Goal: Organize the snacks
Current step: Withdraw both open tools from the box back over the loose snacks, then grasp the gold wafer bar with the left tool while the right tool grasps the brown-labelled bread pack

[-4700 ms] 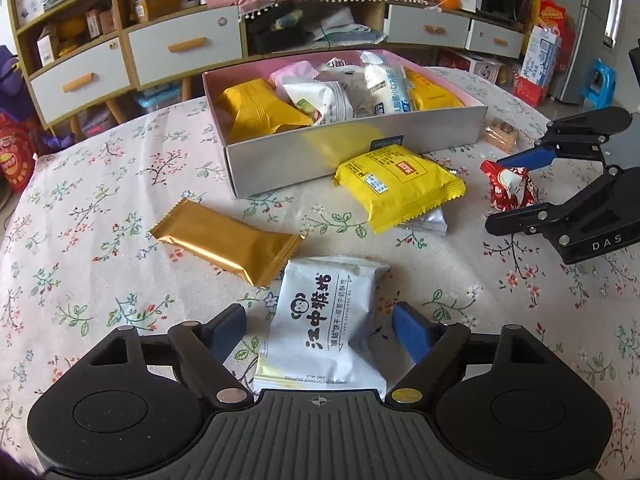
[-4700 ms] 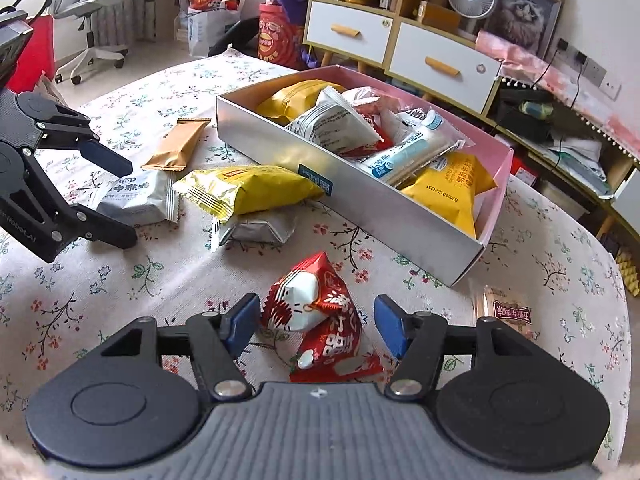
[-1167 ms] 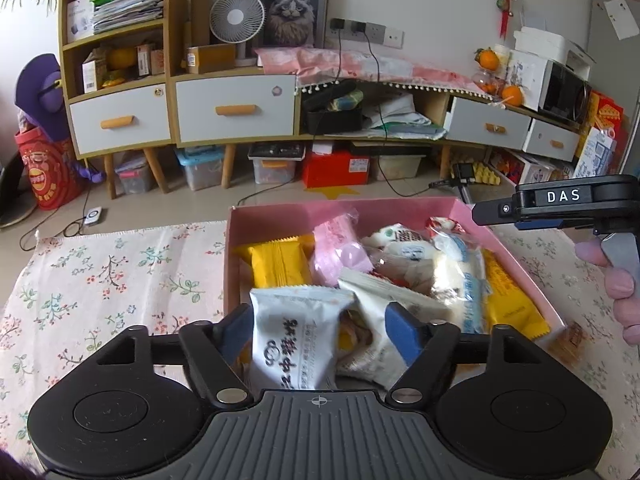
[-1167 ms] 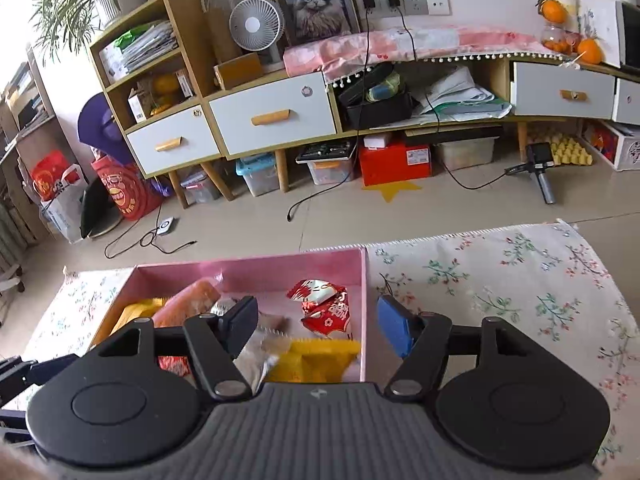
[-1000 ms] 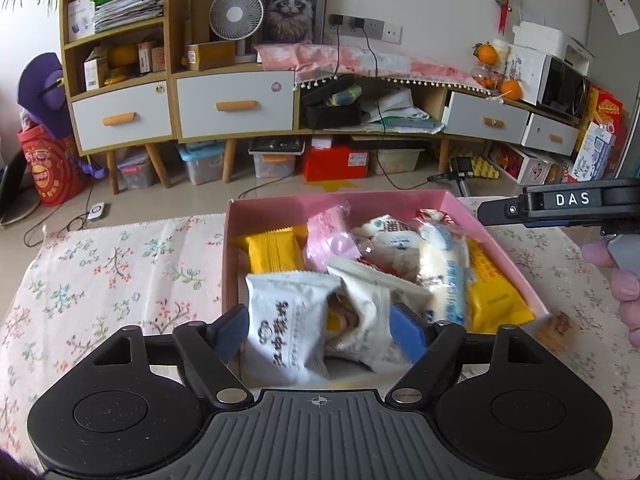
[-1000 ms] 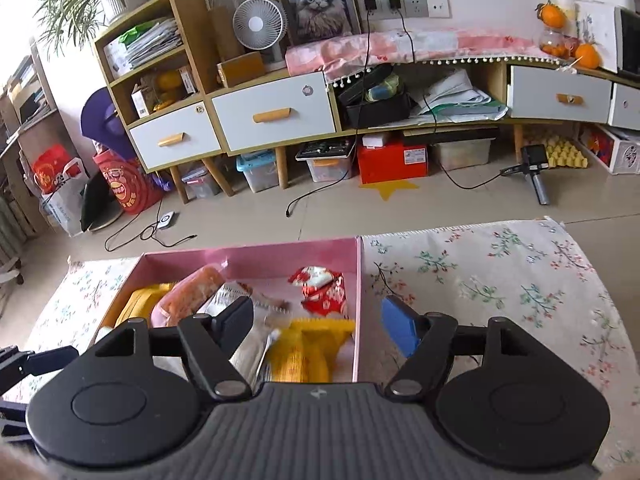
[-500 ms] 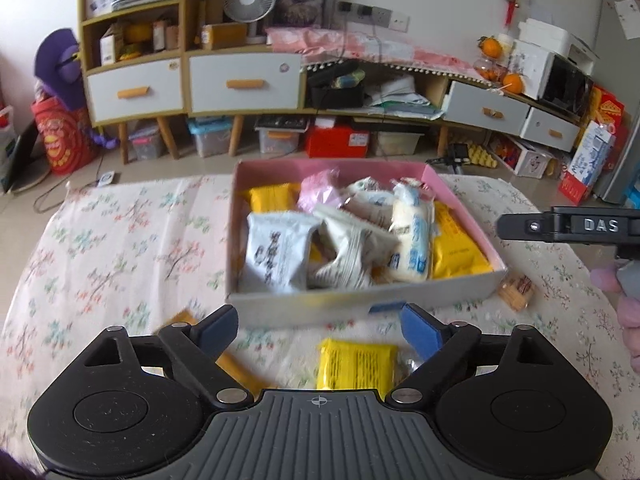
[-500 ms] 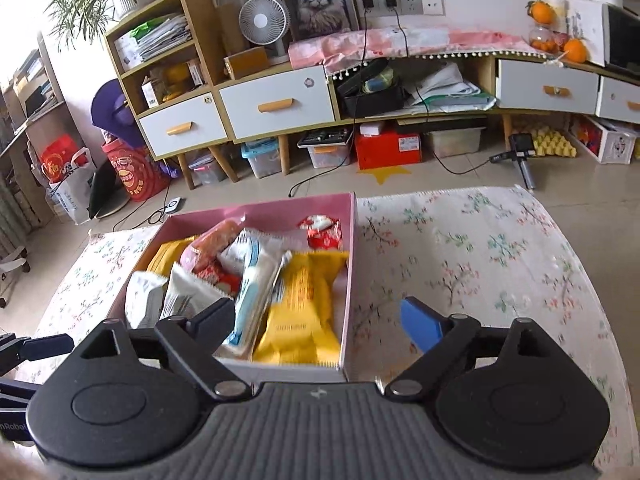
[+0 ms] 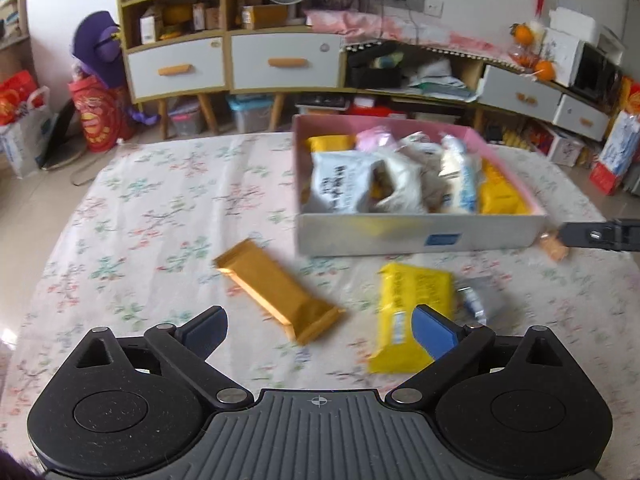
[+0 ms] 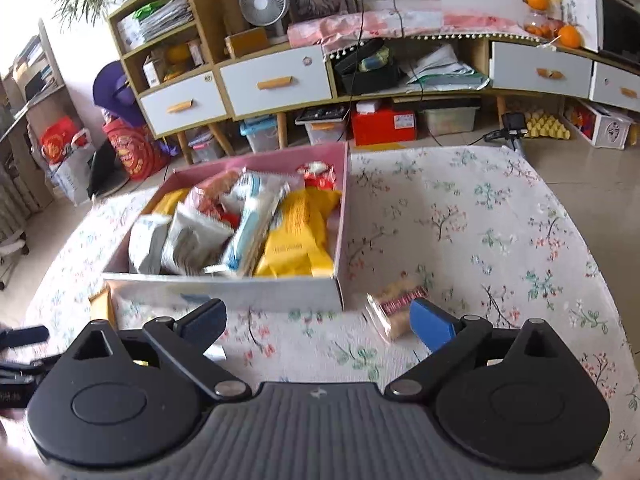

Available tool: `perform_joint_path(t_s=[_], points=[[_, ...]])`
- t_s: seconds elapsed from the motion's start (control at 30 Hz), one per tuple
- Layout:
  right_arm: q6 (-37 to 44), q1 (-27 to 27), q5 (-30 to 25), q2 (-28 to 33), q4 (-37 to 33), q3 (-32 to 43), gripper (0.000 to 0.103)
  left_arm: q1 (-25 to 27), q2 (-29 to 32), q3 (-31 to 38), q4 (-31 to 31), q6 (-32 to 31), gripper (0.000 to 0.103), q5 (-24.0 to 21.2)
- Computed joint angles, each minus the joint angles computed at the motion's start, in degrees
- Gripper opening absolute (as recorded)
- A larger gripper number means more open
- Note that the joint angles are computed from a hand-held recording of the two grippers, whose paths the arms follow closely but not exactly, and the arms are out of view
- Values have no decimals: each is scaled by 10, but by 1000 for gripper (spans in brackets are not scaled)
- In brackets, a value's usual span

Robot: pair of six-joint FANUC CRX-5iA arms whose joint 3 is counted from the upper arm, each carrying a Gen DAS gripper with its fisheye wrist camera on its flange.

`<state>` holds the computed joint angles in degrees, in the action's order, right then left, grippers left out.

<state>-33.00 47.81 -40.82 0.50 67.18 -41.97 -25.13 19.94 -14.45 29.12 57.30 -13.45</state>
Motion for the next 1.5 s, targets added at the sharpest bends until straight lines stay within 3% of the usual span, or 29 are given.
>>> perform_joint_path(t_s=[0.17,0.37,0.47,0.63,0.77,0.93,1.07,1.2,1.5], points=[[31,24,-39,1,-18,-6,101,13,7,12,-48,67,100,-13],[41,34,-67,0,-41,-19,101,14,21,17,-80,116,100,5],[40,31,-67,0,-38,-29,101,10,31,20,-92,131,100,23],[40,16,-50,11,-23,-38,101,10,50,47,-160,216,100,28],[52,7,-43,27,-18,-34,101,10,61,59,-174,257,100,37],[24,-11,-29,30,31,-47,103,5,78,102,-254,344,99,23],[2,-25,-23,34,64,-51,103,-5,93,150,-331,413,98,-23],[-12,-37,-20,39,93,-53,103,-5,97,162,-336,421,97,-38],[-21,-54,-11,43,141,-57,96,-4,94,174,-381,448,75,-52]])
